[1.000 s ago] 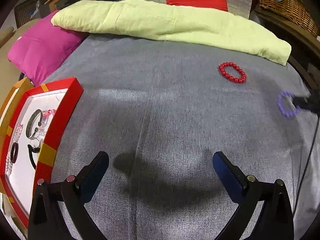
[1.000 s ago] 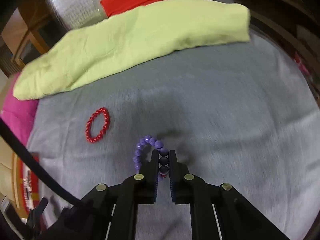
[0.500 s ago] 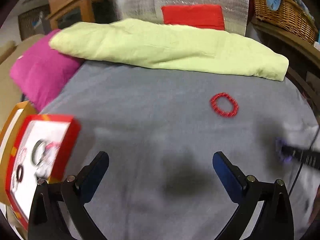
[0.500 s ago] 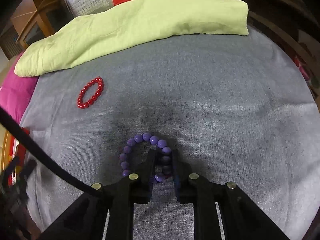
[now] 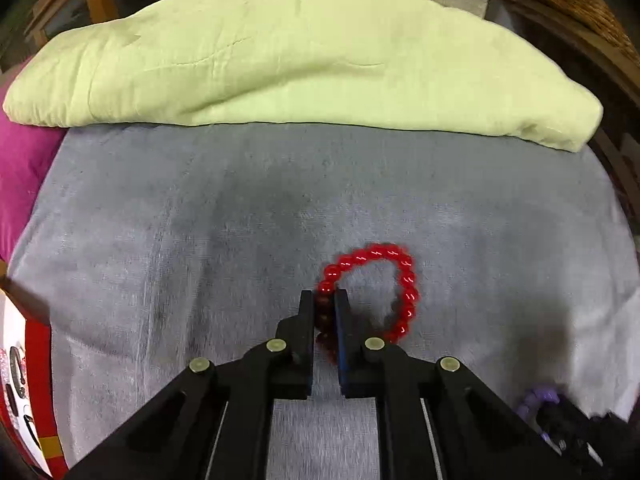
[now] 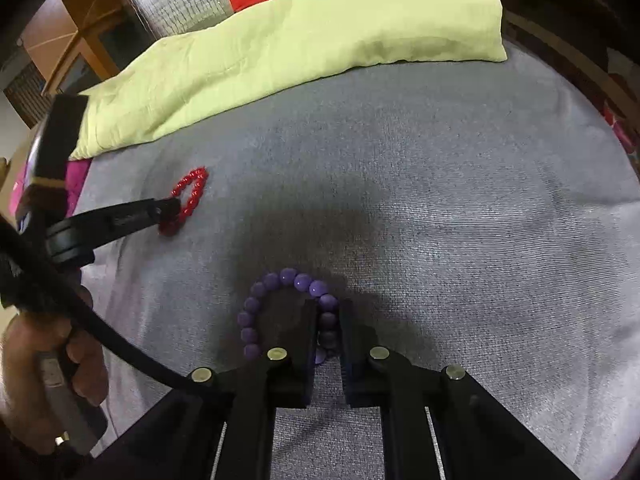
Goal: Organize jewelry
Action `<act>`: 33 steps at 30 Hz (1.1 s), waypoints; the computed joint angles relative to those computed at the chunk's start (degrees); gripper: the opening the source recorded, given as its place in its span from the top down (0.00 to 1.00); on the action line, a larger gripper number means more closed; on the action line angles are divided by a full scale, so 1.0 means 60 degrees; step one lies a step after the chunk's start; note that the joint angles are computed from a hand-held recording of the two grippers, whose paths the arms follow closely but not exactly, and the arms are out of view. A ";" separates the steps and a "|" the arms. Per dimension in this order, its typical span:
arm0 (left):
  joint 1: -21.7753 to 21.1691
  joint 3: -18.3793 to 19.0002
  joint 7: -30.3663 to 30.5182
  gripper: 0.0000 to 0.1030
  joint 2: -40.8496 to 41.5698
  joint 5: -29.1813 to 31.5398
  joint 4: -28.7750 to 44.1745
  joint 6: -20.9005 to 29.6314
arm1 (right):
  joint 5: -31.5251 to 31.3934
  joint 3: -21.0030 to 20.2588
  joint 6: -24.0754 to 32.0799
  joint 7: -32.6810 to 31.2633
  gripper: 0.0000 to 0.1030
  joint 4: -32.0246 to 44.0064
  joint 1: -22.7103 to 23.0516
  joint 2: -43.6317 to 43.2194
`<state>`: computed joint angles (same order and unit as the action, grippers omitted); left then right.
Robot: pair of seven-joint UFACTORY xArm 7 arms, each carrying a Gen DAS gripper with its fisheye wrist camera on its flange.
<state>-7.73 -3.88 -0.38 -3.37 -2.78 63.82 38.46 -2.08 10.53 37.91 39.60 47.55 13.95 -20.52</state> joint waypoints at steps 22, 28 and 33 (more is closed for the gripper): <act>0.0236 0.2152 0.3708 0.91 -0.4940 -0.2927 -0.4111 -0.1379 | 0.3919 -0.1082 -0.3373 -0.2007 0.90 -0.1325 0.1950 -0.0911; 0.0228 0.2040 0.3636 0.91 -0.4778 -0.2984 -0.4152 -0.1348 | 0.4801 -0.1503 -0.3869 -0.2884 0.90 -0.1314 0.2686 -0.0731; 0.0204 0.1908 0.3585 0.91 -0.4824 -0.2905 -0.4284 -0.1610 | 0.5584 -0.1871 -0.4133 -0.3581 0.90 -0.1425 0.3139 -0.0838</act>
